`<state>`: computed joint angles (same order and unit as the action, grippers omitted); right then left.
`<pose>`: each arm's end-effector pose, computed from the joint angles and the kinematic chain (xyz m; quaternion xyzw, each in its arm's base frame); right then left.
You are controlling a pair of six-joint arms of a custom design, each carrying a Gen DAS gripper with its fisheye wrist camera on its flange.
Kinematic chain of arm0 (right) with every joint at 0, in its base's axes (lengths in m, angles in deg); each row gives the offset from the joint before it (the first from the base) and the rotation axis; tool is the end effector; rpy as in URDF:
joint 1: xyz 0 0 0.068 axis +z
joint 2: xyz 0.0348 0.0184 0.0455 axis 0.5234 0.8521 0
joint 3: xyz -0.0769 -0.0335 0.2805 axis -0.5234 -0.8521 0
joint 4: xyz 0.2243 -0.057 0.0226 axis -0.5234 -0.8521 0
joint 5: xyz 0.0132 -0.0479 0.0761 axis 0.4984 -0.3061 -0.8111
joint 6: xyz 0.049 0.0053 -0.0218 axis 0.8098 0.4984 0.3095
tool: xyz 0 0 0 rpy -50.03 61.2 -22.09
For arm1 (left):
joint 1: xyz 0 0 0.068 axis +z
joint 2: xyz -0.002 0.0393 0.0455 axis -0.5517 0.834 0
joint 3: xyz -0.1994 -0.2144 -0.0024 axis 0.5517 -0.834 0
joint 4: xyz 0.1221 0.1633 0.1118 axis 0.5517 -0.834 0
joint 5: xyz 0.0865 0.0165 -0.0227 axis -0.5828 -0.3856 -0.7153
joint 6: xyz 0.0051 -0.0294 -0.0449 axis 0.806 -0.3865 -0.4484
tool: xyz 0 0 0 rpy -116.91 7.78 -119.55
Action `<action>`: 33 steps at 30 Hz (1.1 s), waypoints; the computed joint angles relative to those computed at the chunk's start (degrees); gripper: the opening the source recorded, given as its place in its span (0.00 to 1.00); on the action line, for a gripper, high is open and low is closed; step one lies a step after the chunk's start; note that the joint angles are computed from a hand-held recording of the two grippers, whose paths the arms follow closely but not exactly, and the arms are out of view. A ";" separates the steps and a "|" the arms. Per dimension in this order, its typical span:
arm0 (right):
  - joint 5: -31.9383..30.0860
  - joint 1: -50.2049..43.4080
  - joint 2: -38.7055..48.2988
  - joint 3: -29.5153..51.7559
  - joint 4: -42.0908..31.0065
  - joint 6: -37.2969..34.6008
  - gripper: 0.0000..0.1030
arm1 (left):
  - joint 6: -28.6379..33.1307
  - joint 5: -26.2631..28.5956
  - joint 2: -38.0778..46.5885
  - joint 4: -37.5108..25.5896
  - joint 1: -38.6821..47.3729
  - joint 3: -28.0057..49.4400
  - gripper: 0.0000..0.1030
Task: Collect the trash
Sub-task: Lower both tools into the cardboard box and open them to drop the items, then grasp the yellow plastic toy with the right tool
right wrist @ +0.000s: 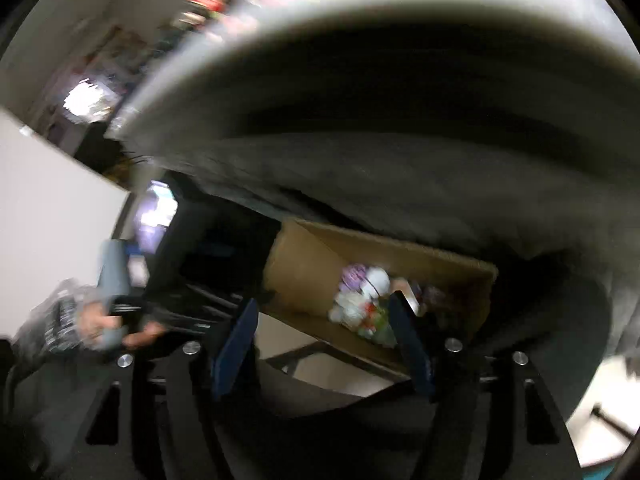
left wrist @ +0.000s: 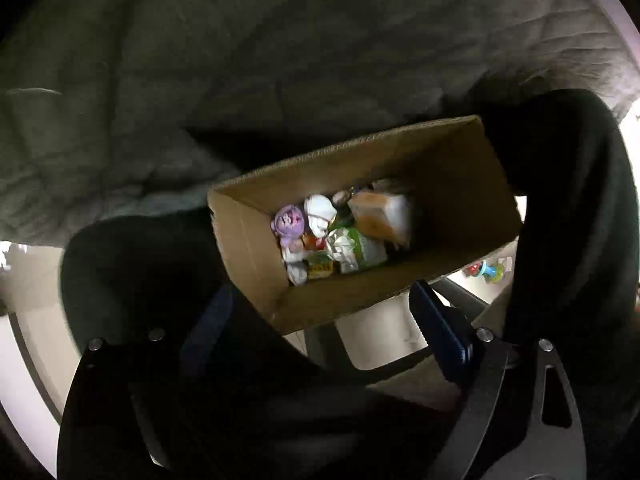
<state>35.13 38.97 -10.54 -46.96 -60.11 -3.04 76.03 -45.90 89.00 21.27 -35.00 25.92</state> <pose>0.1618 0.0350 0.1744 -0.0654 0.9473 0.2190 0.2242 0.2065 -0.0082 0.1683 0.2857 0.9570 -0.0265 0.0419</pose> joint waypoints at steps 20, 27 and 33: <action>24.28 -5.58 44.98 64.02 -7.38 -1.70 0.40 | -10.18 14.83 -3.55 -11.53 3.69 42.31 0.89; 16.39 -10.09 34.60 48.23 -1.95 -5.54 0.40 | -19.72 11.15 18.80 -19.04 -3.81 65.90 0.89; 9.11 -17.40 22.61 33.00 0.77 -9.19 0.40 | -22.18 1.57 28.89 -21.03 -11.14 79.17 0.85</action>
<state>44.24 21.58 12.07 -13.95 -59.33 -12.22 53.85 -44.32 117.89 0.24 -46.13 105.09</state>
